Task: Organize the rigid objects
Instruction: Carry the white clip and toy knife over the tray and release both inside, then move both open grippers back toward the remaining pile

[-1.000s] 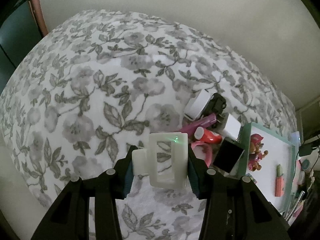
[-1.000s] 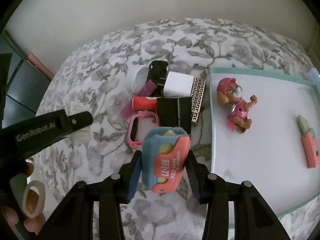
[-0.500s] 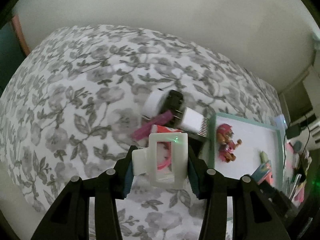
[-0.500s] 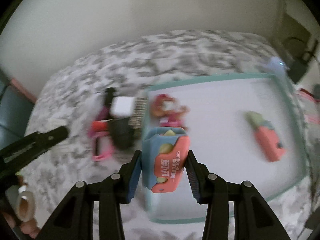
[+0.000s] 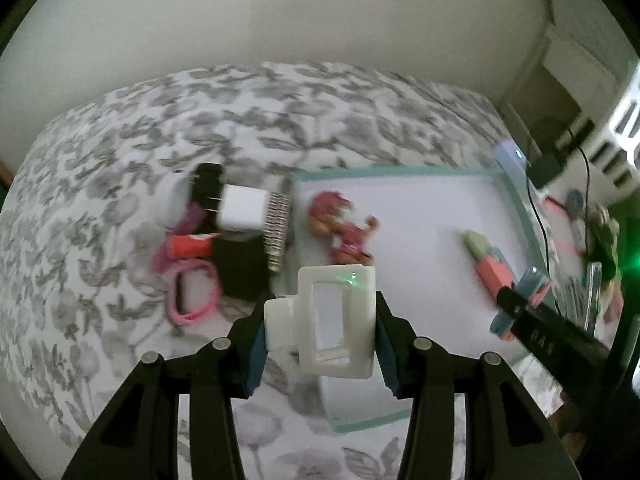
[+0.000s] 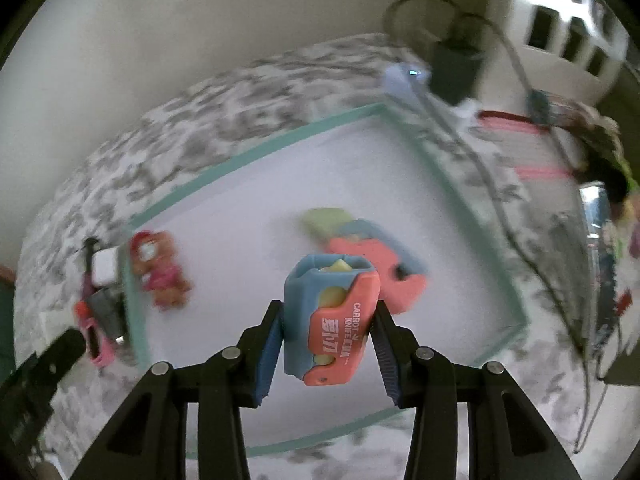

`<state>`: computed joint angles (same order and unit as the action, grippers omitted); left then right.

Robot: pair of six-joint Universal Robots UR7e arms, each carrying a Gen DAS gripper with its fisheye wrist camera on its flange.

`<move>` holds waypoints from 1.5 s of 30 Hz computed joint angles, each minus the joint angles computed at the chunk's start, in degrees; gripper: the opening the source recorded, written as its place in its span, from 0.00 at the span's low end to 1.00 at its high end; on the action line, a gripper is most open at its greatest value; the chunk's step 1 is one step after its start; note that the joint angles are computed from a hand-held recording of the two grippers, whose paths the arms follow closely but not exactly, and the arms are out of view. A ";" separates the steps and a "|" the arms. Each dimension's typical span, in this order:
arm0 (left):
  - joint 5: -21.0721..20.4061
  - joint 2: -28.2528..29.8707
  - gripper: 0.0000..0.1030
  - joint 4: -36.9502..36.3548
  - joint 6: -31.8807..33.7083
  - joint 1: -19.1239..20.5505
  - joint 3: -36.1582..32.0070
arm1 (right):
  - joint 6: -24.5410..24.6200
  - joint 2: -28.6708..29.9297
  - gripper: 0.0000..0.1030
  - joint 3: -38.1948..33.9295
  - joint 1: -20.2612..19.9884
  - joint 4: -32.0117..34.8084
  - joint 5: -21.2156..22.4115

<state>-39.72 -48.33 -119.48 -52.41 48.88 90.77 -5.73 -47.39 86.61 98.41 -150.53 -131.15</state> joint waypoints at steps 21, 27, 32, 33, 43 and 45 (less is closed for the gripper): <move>-6.24 5.72 0.47 2.37 1.96 1.83 -3.91 | 6.88 -1.10 0.45 -0.03 -3.23 1.60 -5.99; -6.72 5.60 0.50 2.79 1.44 2.00 -3.97 | 6.72 -0.51 0.45 -0.20 -3.25 1.54 -6.00; -6.73 5.66 0.61 3.39 1.53 1.87 -4.26 | 6.85 -0.58 0.45 0.05 -3.42 1.43 -5.61; -6.66 5.67 0.61 3.43 1.59 1.84 -4.33 | 6.85 -0.49 0.45 -0.06 -3.43 1.44 -5.64; -5.28 4.80 0.83 3.46 0.92 1.47 -4.13 | 7.56 -0.11 0.54 -0.29 -3.52 1.49 -6.83; -4.89 4.49 0.84 3.04 0.84 1.40 -3.90 | 7.59 -0.22 0.58 -0.16 -3.58 1.06 -6.96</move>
